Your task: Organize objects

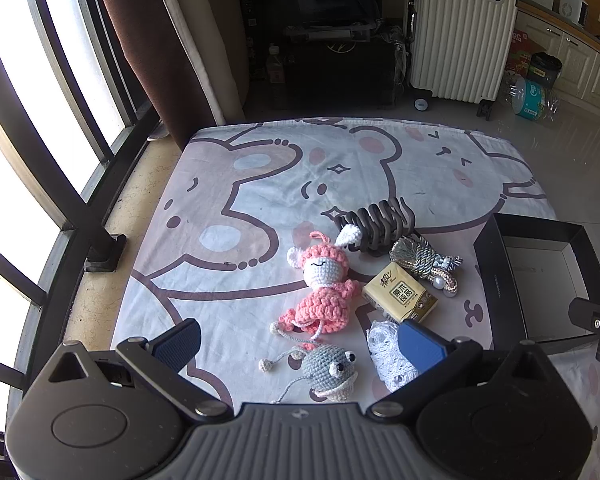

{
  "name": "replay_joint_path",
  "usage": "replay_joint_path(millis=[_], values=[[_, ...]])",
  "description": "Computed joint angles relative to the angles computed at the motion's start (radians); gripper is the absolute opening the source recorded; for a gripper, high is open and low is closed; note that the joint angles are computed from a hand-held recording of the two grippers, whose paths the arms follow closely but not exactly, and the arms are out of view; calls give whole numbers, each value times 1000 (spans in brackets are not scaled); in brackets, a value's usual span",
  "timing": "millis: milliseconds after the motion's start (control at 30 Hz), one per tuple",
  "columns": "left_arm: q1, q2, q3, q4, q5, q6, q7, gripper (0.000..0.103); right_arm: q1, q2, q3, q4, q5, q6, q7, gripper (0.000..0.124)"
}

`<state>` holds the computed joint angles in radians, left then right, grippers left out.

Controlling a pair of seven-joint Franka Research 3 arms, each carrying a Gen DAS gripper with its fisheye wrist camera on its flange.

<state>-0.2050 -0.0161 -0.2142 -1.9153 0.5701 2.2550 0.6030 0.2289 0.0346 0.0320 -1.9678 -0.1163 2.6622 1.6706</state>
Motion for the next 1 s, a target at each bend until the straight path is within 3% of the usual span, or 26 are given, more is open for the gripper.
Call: replay_joint_path(millis=[1000], values=[[-1,4,-1,8,15,-14,-8,103,4,2,2,-1,-7,2,9,103]])
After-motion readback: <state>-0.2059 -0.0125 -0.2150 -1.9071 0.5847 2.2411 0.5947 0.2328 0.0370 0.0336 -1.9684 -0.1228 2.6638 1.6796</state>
